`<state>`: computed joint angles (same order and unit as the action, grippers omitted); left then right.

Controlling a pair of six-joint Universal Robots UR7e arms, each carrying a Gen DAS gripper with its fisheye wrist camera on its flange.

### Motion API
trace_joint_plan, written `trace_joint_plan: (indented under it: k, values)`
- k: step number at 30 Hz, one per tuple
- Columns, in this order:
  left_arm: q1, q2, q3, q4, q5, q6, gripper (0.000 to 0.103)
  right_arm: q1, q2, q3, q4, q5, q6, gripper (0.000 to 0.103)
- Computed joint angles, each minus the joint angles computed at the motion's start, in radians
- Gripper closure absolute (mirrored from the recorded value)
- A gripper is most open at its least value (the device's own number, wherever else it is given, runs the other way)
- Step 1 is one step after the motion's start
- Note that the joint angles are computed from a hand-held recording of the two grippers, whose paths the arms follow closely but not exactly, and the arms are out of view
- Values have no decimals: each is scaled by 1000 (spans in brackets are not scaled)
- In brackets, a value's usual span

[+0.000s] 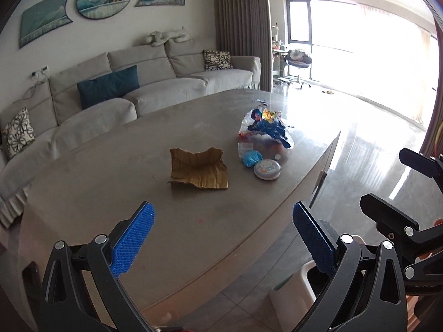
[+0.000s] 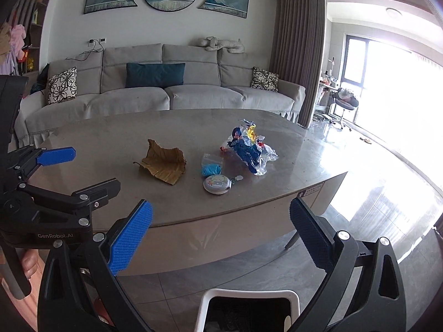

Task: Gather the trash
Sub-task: 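Move both tools back to the coffee table toward the cardboard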

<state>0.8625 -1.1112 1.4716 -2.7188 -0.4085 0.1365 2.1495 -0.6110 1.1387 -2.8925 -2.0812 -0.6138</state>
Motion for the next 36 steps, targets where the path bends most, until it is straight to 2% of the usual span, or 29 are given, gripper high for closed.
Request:
trace_joint_plan:
  k: [10,16,29,36]
  values:
    - [27,9,-68,-155,61,151,3,32,113,-170,52,55,-47,5]
    - [63,26,-122,-188,52,198,3,39,188,-295,93,75,-69,5]
    - [168,146,-291,-119,-25,226,3,11,377,-600,231,45,-105,5]
    - [230,190,-361,73,-87,49,3,-11,466,-759,319,41,-111,5]
